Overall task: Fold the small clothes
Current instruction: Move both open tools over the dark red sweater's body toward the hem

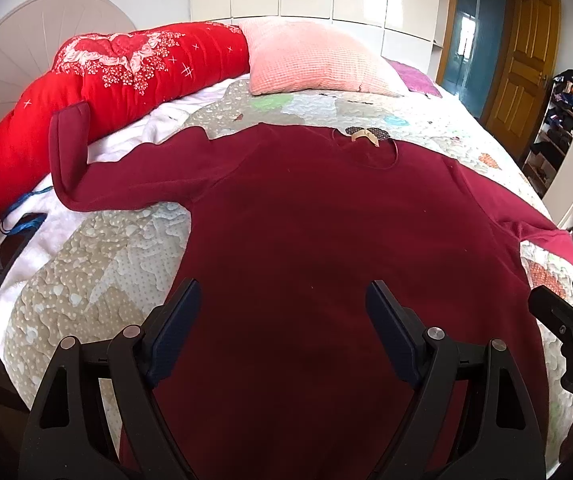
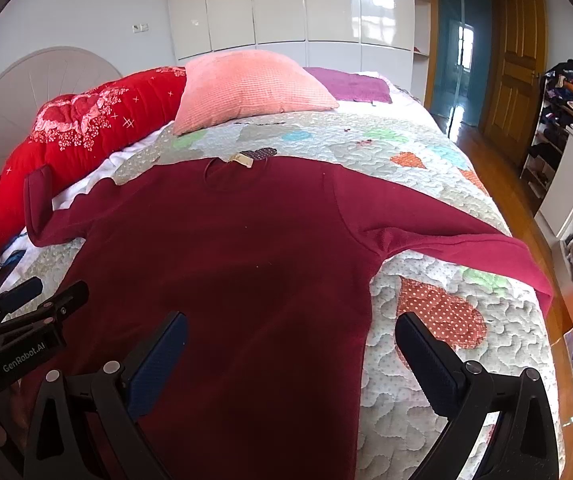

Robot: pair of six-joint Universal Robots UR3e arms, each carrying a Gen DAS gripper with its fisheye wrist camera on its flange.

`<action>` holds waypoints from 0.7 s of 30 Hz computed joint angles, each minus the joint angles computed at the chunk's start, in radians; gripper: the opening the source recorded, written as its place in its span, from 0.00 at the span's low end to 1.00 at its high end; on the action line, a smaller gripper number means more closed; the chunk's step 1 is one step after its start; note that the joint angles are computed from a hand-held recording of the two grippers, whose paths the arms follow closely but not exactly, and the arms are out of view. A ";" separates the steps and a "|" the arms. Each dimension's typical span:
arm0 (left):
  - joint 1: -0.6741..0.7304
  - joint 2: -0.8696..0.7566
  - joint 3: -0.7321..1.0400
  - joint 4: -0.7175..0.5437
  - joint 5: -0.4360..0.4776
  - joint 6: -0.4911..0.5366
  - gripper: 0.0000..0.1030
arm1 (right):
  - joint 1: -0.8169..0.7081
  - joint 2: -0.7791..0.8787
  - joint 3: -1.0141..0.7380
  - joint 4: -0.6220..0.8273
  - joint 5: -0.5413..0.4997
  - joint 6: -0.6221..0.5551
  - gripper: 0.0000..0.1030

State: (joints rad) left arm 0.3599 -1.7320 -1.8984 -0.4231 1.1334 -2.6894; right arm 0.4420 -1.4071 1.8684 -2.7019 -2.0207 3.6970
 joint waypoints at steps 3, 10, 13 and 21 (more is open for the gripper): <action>-0.003 -0.009 0.009 -0.004 0.004 -0.004 0.82 | -0.002 0.009 -0.009 0.002 -0.001 -0.003 1.00; -0.013 -0.034 0.033 -0.001 0.020 -0.014 0.82 | -0.011 0.022 -0.013 -0.011 0.014 -0.001 1.00; -0.016 -0.051 0.048 0.001 0.024 -0.018 0.82 | -0.012 0.032 -0.028 -0.002 0.013 -0.002 1.00; -0.009 -0.087 0.087 -0.009 0.023 -0.023 0.82 | -0.016 0.067 -0.071 0.003 0.017 0.007 1.00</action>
State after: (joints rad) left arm 0.3508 -1.8190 -1.8112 -0.4321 1.1565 -2.7128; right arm 0.4260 -1.3401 1.7977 -2.6992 -2.0039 3.7041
